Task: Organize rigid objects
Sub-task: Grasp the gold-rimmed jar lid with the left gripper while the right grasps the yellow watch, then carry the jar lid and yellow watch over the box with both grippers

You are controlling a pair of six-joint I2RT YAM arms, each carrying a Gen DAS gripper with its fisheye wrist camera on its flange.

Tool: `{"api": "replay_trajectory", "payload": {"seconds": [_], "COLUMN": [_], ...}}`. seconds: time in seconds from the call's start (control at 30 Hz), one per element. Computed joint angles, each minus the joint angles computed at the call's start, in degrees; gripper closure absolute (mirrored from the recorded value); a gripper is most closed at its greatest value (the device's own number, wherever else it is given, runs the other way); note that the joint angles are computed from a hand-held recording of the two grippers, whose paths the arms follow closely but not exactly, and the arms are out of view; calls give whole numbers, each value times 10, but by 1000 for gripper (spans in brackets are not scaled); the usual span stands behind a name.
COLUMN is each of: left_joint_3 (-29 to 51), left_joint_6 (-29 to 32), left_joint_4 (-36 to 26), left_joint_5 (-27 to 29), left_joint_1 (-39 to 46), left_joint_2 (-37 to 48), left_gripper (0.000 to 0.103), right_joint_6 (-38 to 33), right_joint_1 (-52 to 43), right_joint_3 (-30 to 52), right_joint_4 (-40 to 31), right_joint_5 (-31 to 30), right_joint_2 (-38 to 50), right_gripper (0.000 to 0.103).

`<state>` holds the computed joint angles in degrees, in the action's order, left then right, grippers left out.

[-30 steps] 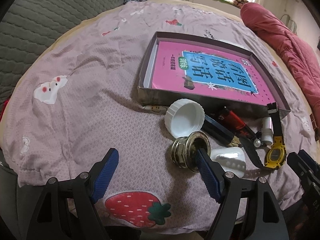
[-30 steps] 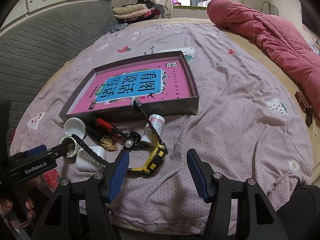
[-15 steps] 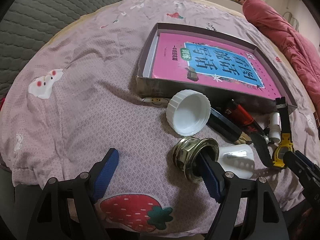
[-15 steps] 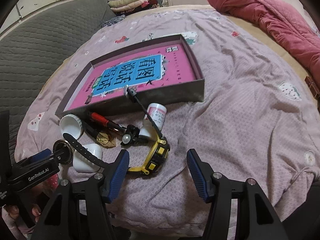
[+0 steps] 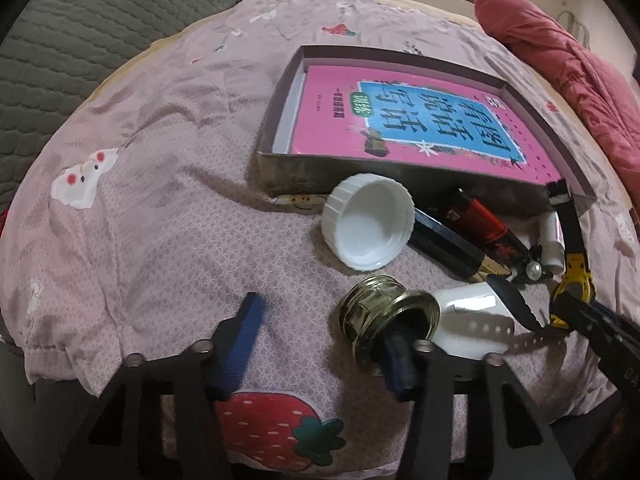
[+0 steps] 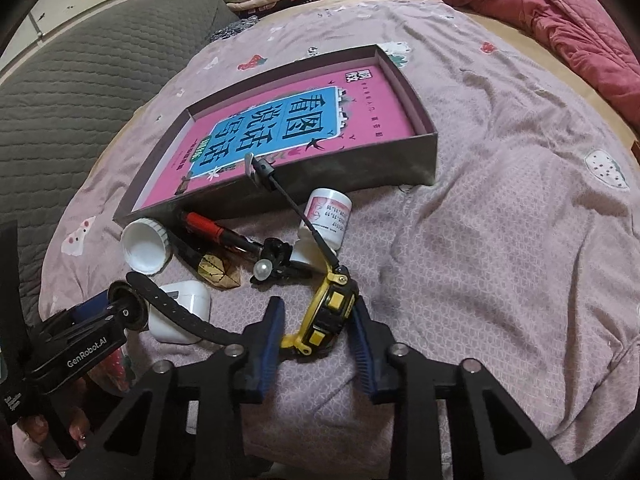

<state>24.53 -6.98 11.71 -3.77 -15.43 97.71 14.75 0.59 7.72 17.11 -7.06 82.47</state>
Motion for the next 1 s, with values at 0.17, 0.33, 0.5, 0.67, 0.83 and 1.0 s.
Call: {"api": "replay_trajectory", "payload": {"seconds": [0.17,0.33,0.5,0.67,0.83,1.0], "left_joint_3": [-10,-18,-26,-40,-50,-56], "left_joint_6": [13,22,23,27,29,30], "left_joint_4": [10,21,25,27,13,-18], "left_joint_5": [18,58,60,61,58,58], "left_joint_1": [3,30,29,27,24,17], "left_joint_2": [-10,-11,-26,-58,-101,-151], "left_gripper": [81,93,93,93,93,93], "right_joint_6": [-12,-20,-29,-34,-38,-40], "right_joint_1": [-16,-26,-23,-7,-4,21], "right_joint_3": [2,-2,-8,-22,-30,-29], "right_joint_4": [15,12,-4,-31,-64,-96], "right_joint_5": [-15,-12,-2,19,20,49], "right_joint_2": [15,-4,-40,-108,-176,-228], "right_gripper": [80,86,86,86,86,86]}}
